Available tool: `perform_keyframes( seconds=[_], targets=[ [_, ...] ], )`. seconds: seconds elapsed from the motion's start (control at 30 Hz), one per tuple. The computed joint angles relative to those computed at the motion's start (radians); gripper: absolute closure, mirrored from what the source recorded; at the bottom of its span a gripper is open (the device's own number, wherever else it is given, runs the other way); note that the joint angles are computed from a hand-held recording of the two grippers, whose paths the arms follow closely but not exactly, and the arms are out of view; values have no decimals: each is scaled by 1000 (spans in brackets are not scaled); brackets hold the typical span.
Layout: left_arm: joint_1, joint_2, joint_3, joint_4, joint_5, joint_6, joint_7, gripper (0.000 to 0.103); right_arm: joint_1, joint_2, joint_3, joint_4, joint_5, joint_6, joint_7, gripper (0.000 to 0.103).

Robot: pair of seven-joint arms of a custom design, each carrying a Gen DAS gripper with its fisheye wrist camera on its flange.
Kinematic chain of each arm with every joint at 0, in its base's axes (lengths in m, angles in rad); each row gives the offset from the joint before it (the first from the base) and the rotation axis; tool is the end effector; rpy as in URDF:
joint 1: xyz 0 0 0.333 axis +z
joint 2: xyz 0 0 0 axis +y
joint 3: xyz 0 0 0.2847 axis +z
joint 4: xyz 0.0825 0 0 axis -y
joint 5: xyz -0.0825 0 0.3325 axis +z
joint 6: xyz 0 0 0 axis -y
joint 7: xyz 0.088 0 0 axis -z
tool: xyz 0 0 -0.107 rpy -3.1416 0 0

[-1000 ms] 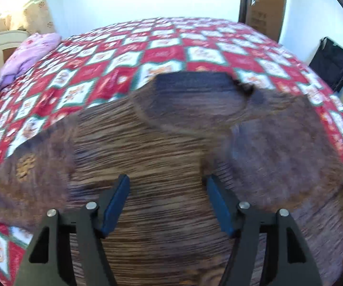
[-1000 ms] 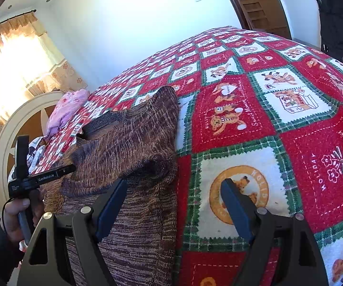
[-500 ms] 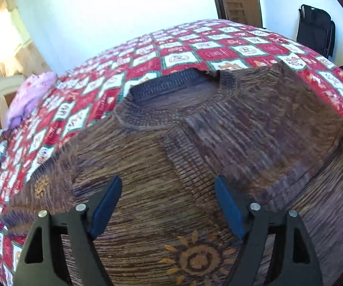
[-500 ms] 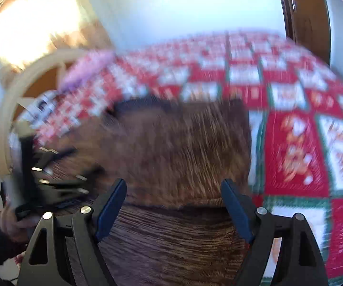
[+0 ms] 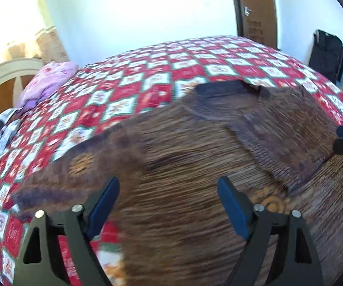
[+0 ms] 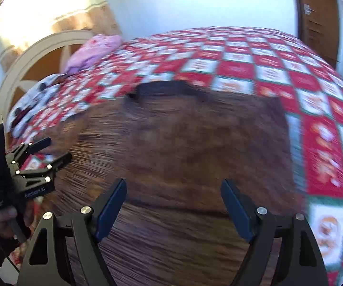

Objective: Fold small clothes
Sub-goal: 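Move the left gripper to the other sleeve cuff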

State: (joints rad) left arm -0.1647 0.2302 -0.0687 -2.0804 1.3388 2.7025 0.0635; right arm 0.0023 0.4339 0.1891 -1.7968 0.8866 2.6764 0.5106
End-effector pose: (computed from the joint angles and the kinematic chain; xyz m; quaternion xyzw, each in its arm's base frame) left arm 0.5286 -0.1587 0.3442 -0.6904 0.6063 -0.1866 0.3477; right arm 0.6212 0.0836 0.3528 -0.8000 0.4788 -0.0750 0.3538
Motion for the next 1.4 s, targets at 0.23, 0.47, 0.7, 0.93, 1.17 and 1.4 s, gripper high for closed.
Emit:
perform_keyframes(
  seconds=[0.23, 0.47, 0.7, 0.93, 1.17, 1.4],
  targets=[
    [90, -148, 19, -188, 43, -21, -94, 12, 57, 73, 40, 24, -101, -32, 81, 21],
    [214, -238, 32, -315, 85, -59, -174, 12, 58, -16, 103, -144, -18, 153, -92, 21],
    [339, -257, 73, -362, 41, -67, -245, 12, 91, -26, 92, -181, -18, 200, -109, 21],
    [421, -207, 104, -336, 80, 114, -352, 13, 85, -68, 118, -244, 90, 210, -234, 21],
    [430, -136, 117, -269, 36, 212, -341, 28, 105, -68, 114, -258, 152, 263, -313, 21],
    [434, -52, 155, -196, -33, 270, -274, 29, 94, -64, 141, -263, 234, 300, -410, 21]
  ],
)
